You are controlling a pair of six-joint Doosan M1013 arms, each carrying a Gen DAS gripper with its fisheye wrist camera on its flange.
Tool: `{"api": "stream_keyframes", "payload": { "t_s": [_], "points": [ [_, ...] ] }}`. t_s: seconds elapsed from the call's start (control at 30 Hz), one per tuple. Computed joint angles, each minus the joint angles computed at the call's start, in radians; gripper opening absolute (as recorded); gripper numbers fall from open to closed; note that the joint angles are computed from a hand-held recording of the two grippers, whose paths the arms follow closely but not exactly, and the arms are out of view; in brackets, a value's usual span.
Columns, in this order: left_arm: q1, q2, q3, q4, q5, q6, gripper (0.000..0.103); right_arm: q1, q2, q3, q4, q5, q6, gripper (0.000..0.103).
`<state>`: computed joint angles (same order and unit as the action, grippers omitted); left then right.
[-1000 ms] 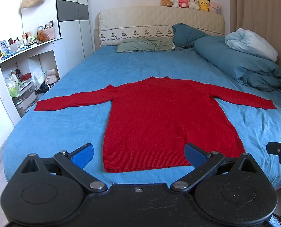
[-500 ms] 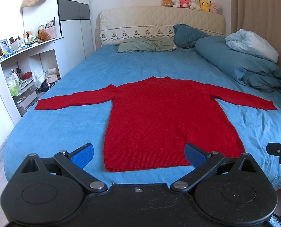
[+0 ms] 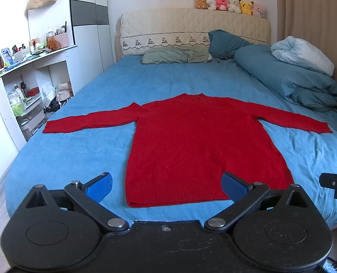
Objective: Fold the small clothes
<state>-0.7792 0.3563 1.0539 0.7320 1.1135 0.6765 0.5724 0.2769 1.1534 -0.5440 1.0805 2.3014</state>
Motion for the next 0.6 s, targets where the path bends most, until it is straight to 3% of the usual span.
{"api": "stream_keyframes", "payload": {
  "t_s": [0.6],
  "points": [
    [-0.002, -0.003, 0.001, 0.007, -0.004, -0.015, 0.103, 0.007, 0.007, -0.020, -0.007, 0.006, 0.001, 0.103]
  ]
}}
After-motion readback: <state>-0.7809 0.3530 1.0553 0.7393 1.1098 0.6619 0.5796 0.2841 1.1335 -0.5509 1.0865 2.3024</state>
